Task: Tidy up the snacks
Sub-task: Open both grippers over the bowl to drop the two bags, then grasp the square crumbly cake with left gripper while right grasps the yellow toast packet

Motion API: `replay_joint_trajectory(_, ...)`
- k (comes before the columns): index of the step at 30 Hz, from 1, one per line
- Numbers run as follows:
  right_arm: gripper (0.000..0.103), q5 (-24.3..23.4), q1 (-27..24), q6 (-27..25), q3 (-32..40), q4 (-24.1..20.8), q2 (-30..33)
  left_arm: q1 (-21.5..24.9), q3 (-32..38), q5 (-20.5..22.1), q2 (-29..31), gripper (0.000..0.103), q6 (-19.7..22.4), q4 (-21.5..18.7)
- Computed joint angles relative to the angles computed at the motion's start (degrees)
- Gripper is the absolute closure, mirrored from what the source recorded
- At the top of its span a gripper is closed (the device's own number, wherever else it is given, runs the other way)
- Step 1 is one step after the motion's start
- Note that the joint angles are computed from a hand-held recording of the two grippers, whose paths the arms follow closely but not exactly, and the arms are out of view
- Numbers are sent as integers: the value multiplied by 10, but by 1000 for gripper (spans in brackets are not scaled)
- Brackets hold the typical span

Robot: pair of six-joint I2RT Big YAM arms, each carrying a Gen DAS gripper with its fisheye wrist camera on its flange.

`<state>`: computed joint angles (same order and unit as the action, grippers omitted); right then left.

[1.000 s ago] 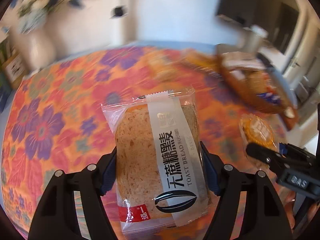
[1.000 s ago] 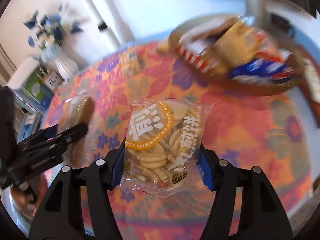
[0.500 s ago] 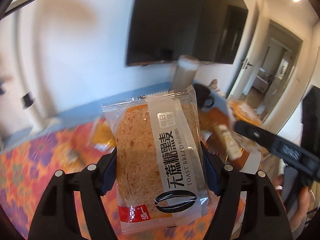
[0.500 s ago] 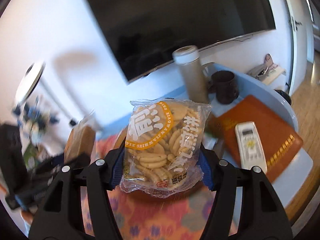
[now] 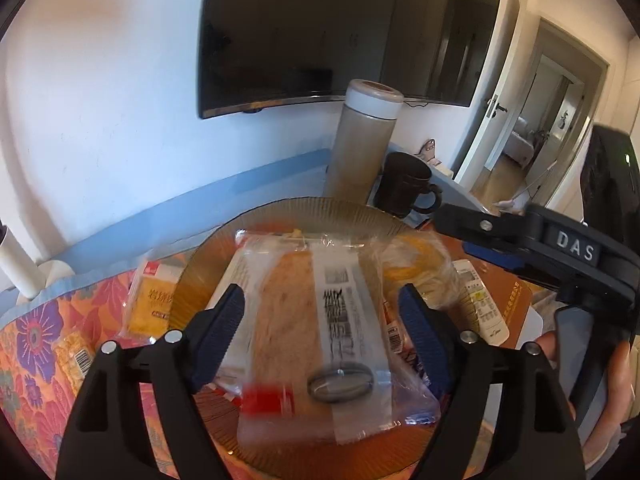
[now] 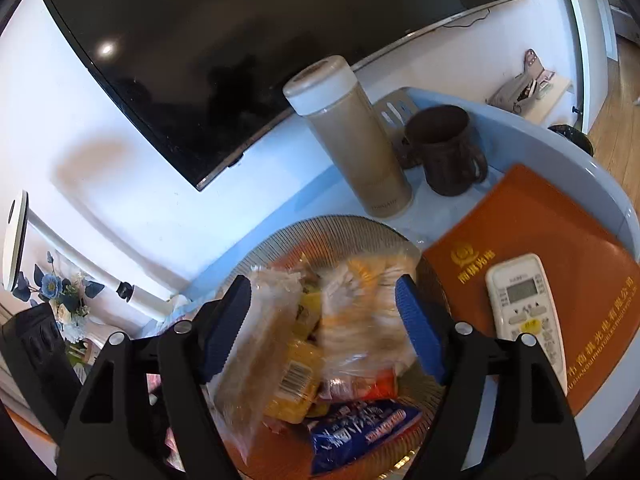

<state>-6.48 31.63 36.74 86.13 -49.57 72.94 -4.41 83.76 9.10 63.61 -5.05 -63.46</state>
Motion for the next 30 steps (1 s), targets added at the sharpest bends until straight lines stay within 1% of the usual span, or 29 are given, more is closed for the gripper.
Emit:
replay_joint_trajectory(2,27,-4,0,0,-11,0,-10,23,-9,22,-14,22,-1,0)
replay_joint_trajectory(6,27,-5,6,6,-22,-2,-29,62,-13,37,-40,22,2,-6)
replay_joint_trajectory(12,27,15,39,8,-16,-9,-50,142,-4,76,-85,22,6,-26)
replay_joint_trajectory(16,27,31,68,6,-2,-15,-55,213,20,121,-104,22,27,-46)
replay_joint_trajectory(18,27,44,86,0,10,-22,-53,246,32,143,-110,22,35,-59)
replay_joint_trajectory(21,27,60,113,-13,33,-37,-45,301,47,172,-117,21,57,-76)
replay_joint_trajectory(23,27,79,135,-33,64,-61,-29,329,52,184,-118,20,68,-85)
replay_joint_trajectory(25,23,99,153,-57,98,-86,-10,369,53,199,-114,18,78,-98)
replay_joint_trajectory(27,18,118,170,-86,141,-117,17,386,49,203,-106,18,81,-105)
replay_joint_trajectory(28,17,130,180,-112,179,-144,42,394,44,203,-101,18,84,-109)
replay_joint_trajectory(30,15,150,195,-155,234,-183,82,394,32,183,-91,18,90,-110)
